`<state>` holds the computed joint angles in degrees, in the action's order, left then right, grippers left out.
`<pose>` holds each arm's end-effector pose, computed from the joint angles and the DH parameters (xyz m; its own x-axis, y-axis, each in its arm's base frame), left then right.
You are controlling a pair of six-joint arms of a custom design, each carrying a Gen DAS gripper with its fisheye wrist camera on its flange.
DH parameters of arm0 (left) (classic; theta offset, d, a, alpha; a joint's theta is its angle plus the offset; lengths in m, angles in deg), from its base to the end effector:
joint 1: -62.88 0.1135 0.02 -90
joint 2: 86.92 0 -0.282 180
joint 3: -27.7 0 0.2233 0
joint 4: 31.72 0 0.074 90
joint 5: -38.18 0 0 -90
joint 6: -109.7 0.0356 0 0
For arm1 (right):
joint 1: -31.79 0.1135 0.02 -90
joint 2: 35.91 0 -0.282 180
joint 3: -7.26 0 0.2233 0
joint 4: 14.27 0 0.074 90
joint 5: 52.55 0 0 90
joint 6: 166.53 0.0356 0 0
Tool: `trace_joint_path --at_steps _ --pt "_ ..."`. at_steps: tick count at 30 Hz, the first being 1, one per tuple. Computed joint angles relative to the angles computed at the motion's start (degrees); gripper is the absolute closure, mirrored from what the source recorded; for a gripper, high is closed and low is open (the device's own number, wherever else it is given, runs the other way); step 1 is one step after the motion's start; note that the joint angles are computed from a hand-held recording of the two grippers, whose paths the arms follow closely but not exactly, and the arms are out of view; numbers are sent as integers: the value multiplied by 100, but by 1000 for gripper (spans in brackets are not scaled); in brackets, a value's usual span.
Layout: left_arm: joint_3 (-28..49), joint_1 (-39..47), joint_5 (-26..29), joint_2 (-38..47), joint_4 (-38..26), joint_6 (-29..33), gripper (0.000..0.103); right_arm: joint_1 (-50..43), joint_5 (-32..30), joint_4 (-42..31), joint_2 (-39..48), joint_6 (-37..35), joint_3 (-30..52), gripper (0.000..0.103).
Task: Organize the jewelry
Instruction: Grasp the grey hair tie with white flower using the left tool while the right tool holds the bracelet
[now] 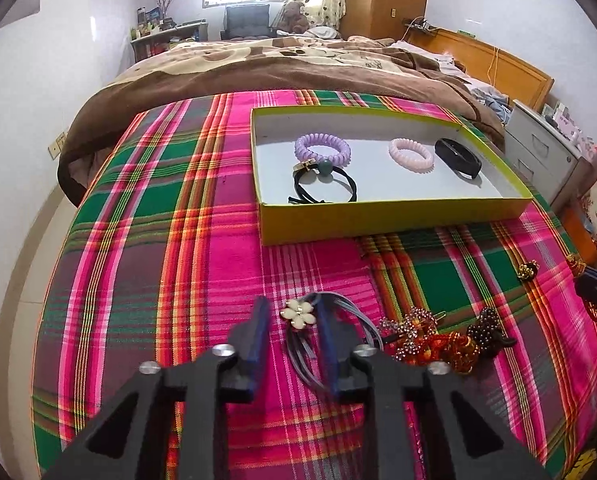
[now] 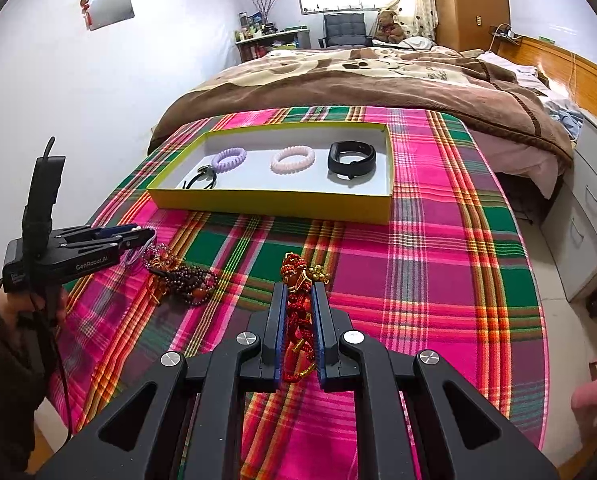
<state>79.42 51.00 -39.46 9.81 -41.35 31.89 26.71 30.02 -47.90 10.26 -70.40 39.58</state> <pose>0.2664 -0.0638 0.1469 -0.7120 0.3606 -0.6025 0.4836 0.8740 -0.0484 0.1153 -0.0056 0.1829 -0.7299 0.1712 -0.6618 0.0791 0.9828 0.1669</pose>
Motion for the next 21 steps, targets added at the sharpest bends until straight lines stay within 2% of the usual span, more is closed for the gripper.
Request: trace_joint_path --at_steps 10,21 --pt "-47 138 178 -133 -80 43 86 133 116 161 176 99 -20 91" --pt "175 368 860 -850 -648 -72 86 232 180 402 526 142 228 91"
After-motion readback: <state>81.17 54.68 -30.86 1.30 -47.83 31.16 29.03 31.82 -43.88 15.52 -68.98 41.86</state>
